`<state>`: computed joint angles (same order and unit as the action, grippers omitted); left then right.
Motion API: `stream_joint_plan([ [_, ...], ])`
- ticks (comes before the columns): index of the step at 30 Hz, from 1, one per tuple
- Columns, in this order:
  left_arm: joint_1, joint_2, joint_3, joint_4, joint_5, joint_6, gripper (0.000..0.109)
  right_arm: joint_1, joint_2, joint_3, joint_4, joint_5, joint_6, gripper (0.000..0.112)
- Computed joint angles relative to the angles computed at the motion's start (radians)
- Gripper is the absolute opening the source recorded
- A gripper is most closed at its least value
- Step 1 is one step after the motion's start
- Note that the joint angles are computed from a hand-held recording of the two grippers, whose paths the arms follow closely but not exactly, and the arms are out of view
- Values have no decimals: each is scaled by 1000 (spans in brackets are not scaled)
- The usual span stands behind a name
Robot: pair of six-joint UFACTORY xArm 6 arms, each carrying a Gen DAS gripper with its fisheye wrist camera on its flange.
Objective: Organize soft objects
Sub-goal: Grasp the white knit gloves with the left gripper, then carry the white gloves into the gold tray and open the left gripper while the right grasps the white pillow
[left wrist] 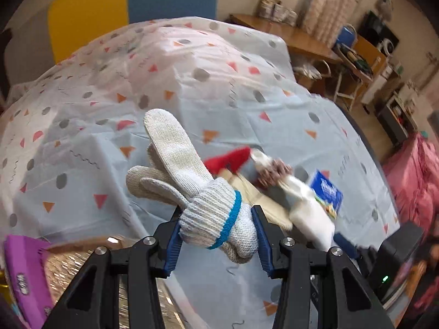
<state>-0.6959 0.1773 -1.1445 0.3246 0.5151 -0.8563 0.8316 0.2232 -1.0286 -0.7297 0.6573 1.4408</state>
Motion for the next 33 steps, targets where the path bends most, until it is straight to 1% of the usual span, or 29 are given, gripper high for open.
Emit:
stream_joint_plan([
  [3, 53, -74, 54, 34, 2, -37, 48, 8, 25, -25, 13, 23, -37, 49],
  [7, 141, -201, 163, 80, -1, -96, 48, 5, 33, -26, 27, 0, -50, 49],
  [9, 195, -281, 232, 82, -12, -107, 48, 4, 31, -22, 26, -6, -47, 51],
  [13, 288, -445, 371, 88, -26, -108, 48, 10, 47, -39, 19, 10, -55, 54],
  [15, 332, -533, 446, 85, -31, -96, 48, 16, 58, -51, 14, 23, -65, 58],
  [19, 410, -699, 595, 33, -43, -37, 48, 26, 73, -69, -13, 50, -65, 58],
  [23, 453, -886, 749, -17, -45, 14, 48, 24, 86, -77, -35, 64, -50, 58],
  [25, 457, -967, 813, -31, -35, 19, 48, 20, 83, -71, -52, 58, -28, 58],
  [27, 463, -1068, 889, -88, -22, 59, 48, 9, 76, -56, -53, 29, -15, 58],
  [28, 466, -1118, 924, -102, -8, 67, 48, 3, 69, -44, -57, 11, -5, 55],
  [29, 467, -1171, 959, -114, 12, 71, 48, -3, 64, -36, -58, -2, 2, 49],
  [31, 466, -1277, 1026, -147, 52, 89, 48, -17, 47, -10, -57, -54, 16, 46],
  [33, 459, -1382, 1084, -156, 114, 81, 48, -23, 35, 7, -58, -101, 17, 42],
])
